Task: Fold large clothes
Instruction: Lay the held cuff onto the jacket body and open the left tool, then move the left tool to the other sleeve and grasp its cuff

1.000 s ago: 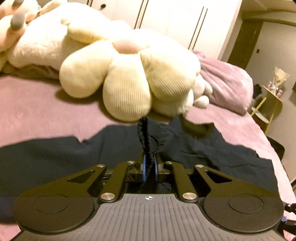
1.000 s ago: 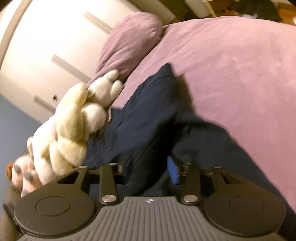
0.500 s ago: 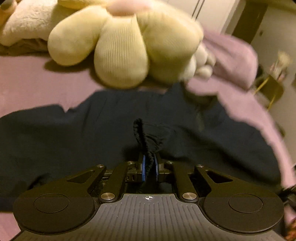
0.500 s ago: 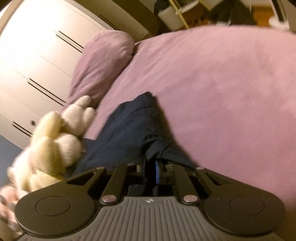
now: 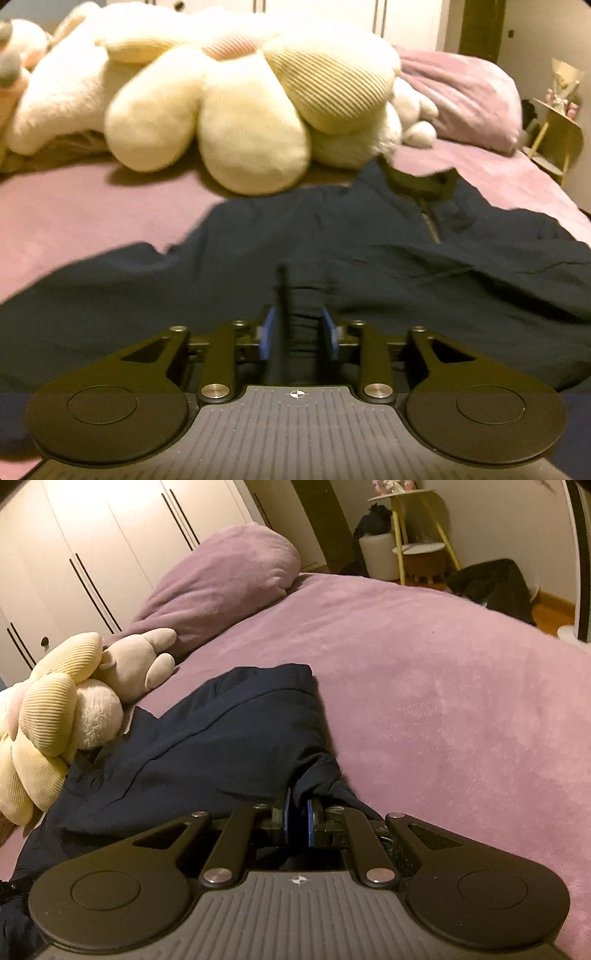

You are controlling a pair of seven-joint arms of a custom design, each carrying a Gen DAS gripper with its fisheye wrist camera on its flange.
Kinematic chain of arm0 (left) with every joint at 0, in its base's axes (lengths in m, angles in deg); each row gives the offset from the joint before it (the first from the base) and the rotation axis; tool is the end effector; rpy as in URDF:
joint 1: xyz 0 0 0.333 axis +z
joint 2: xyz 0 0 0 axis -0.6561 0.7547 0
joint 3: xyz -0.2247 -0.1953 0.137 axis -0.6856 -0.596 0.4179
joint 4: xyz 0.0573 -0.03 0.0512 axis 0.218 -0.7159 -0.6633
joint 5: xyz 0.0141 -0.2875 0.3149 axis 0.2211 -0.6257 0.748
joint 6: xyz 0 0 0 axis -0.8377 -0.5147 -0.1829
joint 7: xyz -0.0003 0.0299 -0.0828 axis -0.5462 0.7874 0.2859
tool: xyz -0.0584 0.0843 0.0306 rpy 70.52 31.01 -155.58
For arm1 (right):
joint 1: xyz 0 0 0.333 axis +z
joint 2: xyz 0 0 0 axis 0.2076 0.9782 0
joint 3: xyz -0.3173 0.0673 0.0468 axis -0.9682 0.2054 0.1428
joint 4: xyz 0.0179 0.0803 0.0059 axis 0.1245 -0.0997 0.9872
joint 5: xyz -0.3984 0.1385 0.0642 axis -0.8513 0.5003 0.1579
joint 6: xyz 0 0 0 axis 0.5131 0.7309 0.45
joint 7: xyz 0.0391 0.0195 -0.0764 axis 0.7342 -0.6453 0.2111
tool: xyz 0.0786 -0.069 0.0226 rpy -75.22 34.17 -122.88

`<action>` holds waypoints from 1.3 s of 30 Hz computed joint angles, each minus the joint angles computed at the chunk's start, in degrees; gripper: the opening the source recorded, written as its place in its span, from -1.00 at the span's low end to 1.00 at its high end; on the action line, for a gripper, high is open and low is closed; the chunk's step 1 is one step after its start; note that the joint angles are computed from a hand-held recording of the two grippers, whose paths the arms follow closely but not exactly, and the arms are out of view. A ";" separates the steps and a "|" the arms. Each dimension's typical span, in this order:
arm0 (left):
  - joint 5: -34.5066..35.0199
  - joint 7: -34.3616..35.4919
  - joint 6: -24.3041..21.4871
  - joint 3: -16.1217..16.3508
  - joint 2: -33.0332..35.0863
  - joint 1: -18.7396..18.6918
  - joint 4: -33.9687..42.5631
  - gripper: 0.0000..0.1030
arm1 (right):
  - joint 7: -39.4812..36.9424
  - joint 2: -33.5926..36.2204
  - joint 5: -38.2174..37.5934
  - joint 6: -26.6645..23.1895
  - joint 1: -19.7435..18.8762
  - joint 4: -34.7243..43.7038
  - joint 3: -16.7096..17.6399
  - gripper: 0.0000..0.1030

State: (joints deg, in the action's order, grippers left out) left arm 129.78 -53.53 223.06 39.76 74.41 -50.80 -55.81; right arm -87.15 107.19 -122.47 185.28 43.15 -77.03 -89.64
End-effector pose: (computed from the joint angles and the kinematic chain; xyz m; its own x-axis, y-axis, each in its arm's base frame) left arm 0.6166 -0.2184 0.4340 0.1843 -0.9825 0.0270 -0.6645 -0.1448 -0.7332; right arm 0.6356 0.3846 0.4064 -0.1998 -0.9049 -0.3758 -0.5926 0.4170 -0.6891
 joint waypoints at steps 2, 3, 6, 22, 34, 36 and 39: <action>1.96 -2.67 -0.16 0.47 -1.51 -0.03 -1.38 -0.17 | 1.37 -2.16 -2.26 1.13 0.55 -2.20 -0.65 -0.72; 2.59 -4.21 0.07 0.52 -2.22 0.13 -2.12 -0.17 | 2.95 -3.44 -3.90 1.49 0.93 -3.49 -1.03 -0.65; 2.87 -6.17 3.81 0.12 -2.47 0.89 -2.92 -0.17 | 9.21 -7.24 -11.90 -1.97 2.76 -6.33 -1.57 -0.51; 6.18 -2.67 -1.52 3.11 10.12 -4.20 9.08 0.15 | -45.62 25.39 11.69 -14.49 2.45 38.27 6.62 -0.64; 9.82 -7.74 1.13 2.50 3.58 -2.80 1.01 0.63 | -35.15 17.11 13.54 -4.26 8.16 24.48 -4.32 -0.65; 9.51 -7.85 1.60 2.07 3.52 -2.20 0.43 0.69 | -26.93 12.26 7.92 -1.71 10.69 16.85 -7.67 -0.65; 6.99 -7.04 -0.01 1.42 4.68 -1.96 1.70 0.74 | -20.44 8.80 4.40 -0.21 10.27 10.49 -7.61 -0.69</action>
State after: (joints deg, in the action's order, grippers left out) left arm 136.78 -60.58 223.05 41.18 79.09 -52.77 -54.12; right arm -107.59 115.99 -118.07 185.07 53.41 -66.54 -97.25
